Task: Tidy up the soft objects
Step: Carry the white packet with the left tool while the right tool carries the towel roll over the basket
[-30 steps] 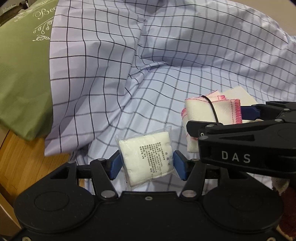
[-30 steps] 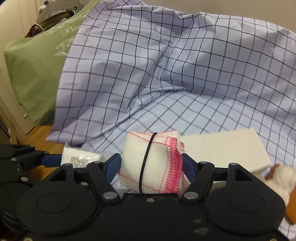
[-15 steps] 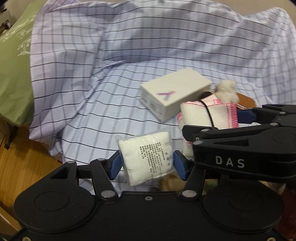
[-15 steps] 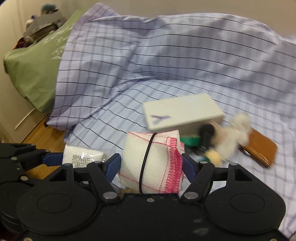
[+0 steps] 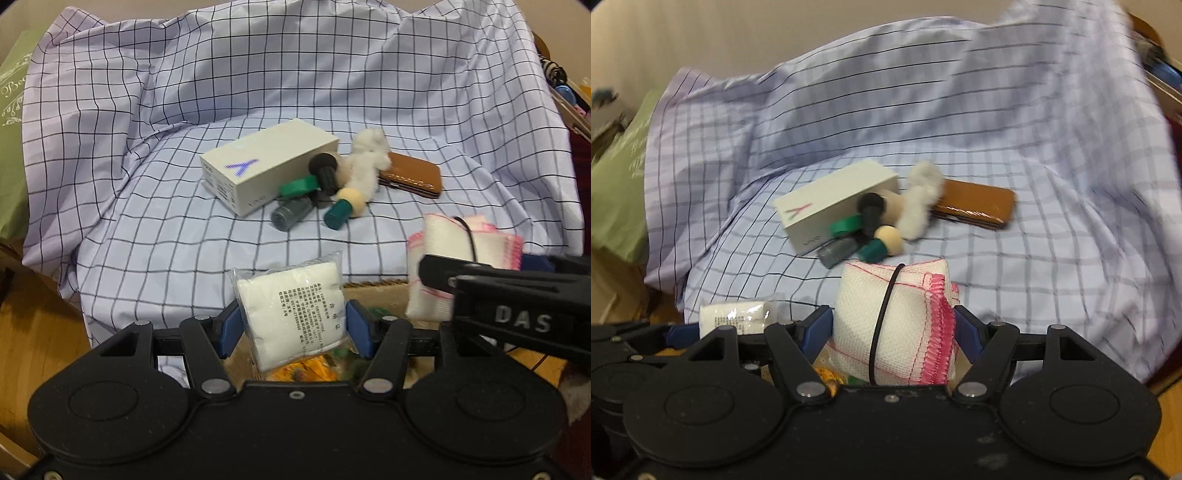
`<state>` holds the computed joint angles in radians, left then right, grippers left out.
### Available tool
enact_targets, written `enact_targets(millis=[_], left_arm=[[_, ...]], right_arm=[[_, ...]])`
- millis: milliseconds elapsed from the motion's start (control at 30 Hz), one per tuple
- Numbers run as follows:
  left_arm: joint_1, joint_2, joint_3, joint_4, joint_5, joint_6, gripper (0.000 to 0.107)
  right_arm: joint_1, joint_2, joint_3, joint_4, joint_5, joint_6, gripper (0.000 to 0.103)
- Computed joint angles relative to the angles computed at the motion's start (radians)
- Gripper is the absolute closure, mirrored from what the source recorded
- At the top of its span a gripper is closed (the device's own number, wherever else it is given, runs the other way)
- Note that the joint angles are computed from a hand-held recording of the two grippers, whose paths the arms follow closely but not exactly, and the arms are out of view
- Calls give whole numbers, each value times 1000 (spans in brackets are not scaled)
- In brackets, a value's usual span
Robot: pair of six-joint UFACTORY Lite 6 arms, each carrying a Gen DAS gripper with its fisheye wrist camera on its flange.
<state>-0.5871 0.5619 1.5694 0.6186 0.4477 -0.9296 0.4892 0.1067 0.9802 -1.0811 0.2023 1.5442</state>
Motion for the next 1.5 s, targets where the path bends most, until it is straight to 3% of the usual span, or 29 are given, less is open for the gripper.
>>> enact_targets(millis=[200,367,633,967,1100,1267,1333,1500], left_arm=[[-49,-88,-119,94,-17,-173,51],[-86,-163,-221,206,-15,-336,51],[-98,-202,-291,140,-35,-304,51],[-77,-215,-344,140,-63,-343,50],[-75,-218,-357,155,-66,-369,41],[-72,-227,-370,156,-69,-371,39],[-70,-228,-374,160,-65,-376,31],[-74,-237,-393,176,-65,-388,30]], right_arm=[[81,-216,-224,-279,123,392,33],[160,-358,-331,-293,196,471,33],[343,-412,-373,-286,383,514,33],[382,-363,-363,-239,395,509,33],[392,-350,-350,-223,409,489,33],[383,-338,-340,-210,397,466,33],[382,-338,-339,-209,397,465,33],[373,-336,-338,-206,386,460,33]])
